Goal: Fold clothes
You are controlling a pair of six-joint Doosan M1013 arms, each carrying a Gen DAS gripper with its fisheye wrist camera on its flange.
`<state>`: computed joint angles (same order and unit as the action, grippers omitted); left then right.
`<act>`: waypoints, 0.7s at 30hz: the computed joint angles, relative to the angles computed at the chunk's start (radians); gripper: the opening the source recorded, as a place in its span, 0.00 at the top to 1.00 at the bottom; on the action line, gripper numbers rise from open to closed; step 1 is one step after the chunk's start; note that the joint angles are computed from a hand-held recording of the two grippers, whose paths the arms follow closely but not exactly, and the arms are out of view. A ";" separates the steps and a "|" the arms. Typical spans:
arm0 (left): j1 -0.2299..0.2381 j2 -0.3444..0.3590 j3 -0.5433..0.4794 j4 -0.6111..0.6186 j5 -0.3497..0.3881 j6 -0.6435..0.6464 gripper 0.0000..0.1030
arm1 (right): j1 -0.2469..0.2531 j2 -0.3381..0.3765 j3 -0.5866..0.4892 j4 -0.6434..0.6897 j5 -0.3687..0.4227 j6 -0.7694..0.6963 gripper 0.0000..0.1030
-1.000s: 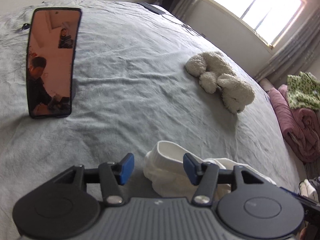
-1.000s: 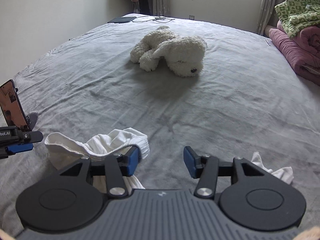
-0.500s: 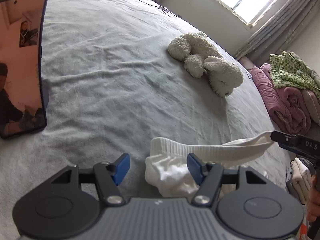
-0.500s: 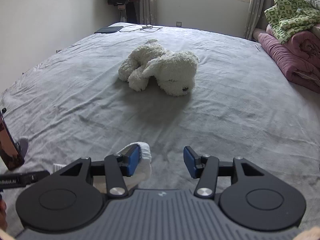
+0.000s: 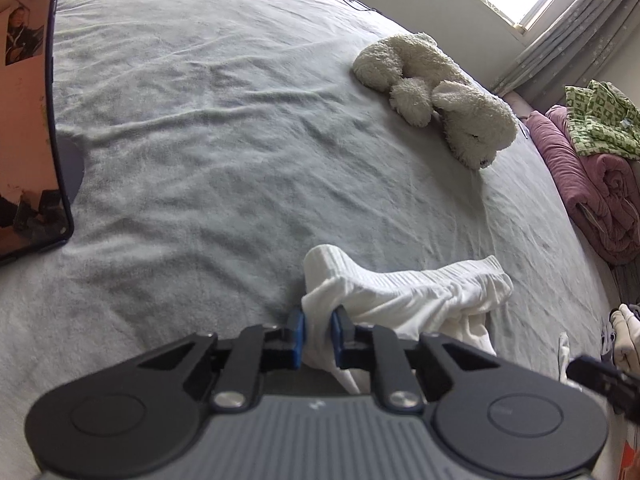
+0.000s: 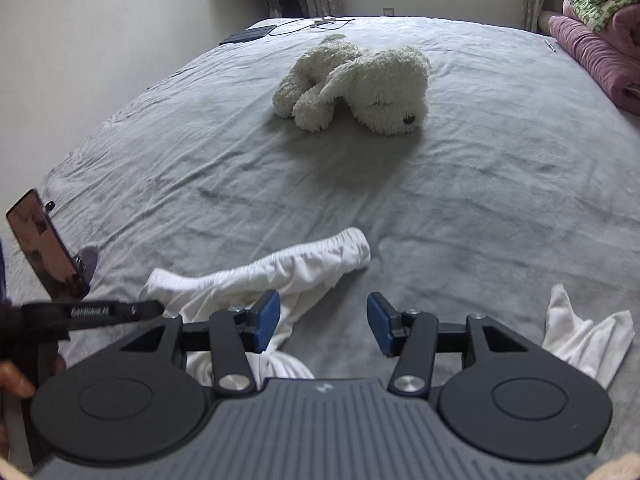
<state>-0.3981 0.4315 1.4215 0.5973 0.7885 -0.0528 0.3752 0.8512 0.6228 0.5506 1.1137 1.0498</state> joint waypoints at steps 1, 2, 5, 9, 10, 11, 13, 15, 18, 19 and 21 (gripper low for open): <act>-0.005 0.005 -0.009 0.008 0.019 0.000 0.95 | -0.015 -0.037 0.072 0.033 -0.010 -0.041 0.49; -0.011 0.010 -0.020 0.021 0.045 -0.004 0.96 | -0.028 -0.067 0.132 0.056 -0.019 -0.074 0.50; -0.033 0.018 -0.045 0.069 0.134 -0.038 0.97 | -0.053 -0.136 0.270 0.065 -0.056 -0.132 0.50; -0.069 0.007 -0.052 0.138 0.229 -0.081 0.97 | -0.068 -0.205 0.410 0.055 -0.182 -0.192 0.50; -0.079 0.001 -0.047 0.156 0.240 -0.092 0.98 | -0.073 -0.220 0.441 0.065 -0.217 -0.212 0.50; -0.091 -0.008 -0.039 0.184 0.255 -0.113 0.98 | -0.078 -0.229 0.464 0.082 -0.246 -0.234 0.50; -0.117 -0.025 -0.021 0.239 0.293 -0.148 0.98 | -0.091 -0.241 0.498 0.128 -0.288 -0.279 0.50; -0.134 -0.036 -0.010 0.262 0.339 -0.143 0.98 | -0.103 -0.243 0.518 0.180 -0.312 -0.313 0.50; -0.133 -0.026 -0.027 0.226 0.420 -0.067 0.97 | -0.105 -0.231 0.502 0.166 -0.317 -0.321 0.50; -0.126 -0.019 -0.037 0.197 0.437 -0.025 0.95 | -0.102 -0.226 0.493 0.154 -0.319 -0.349 0.50; -0.120 -0.013 -0.044 0.180 0.448 -0.018 0.92 | -0.099 -0.216 0.476 0.137 -0.323 -0.350 0.50</act>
